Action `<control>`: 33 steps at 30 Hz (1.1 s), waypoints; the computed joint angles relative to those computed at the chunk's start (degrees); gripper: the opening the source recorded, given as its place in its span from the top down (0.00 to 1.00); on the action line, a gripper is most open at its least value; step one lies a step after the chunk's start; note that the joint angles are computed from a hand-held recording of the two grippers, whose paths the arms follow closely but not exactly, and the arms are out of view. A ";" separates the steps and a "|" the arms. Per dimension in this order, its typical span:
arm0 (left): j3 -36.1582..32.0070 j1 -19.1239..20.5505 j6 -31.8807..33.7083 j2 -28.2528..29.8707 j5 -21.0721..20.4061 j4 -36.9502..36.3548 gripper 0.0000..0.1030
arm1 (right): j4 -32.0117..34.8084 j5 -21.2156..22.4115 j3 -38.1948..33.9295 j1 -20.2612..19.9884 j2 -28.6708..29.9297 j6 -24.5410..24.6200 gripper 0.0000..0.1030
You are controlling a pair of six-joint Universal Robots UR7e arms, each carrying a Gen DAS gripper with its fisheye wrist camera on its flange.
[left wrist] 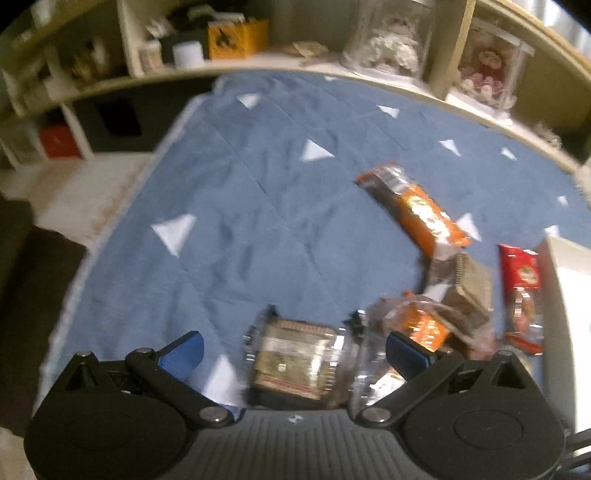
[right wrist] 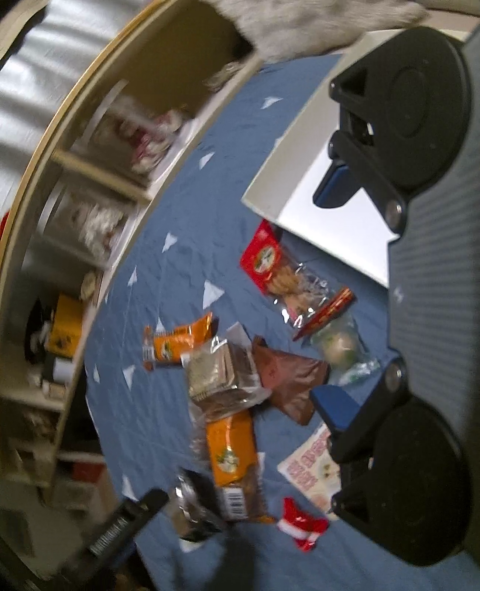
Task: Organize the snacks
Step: 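Grasp the square cracker pack with the left tool while the right tool grasps the clear round pastry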
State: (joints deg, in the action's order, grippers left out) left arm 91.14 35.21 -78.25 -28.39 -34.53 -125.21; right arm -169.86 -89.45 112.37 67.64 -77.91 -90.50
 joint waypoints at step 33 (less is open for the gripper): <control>3.91 3.64 17.14 -0.87 -8.04 -15.16 0.15 | 6.32 -7.85 -1.16 2.07 2.16 -7.31 0.68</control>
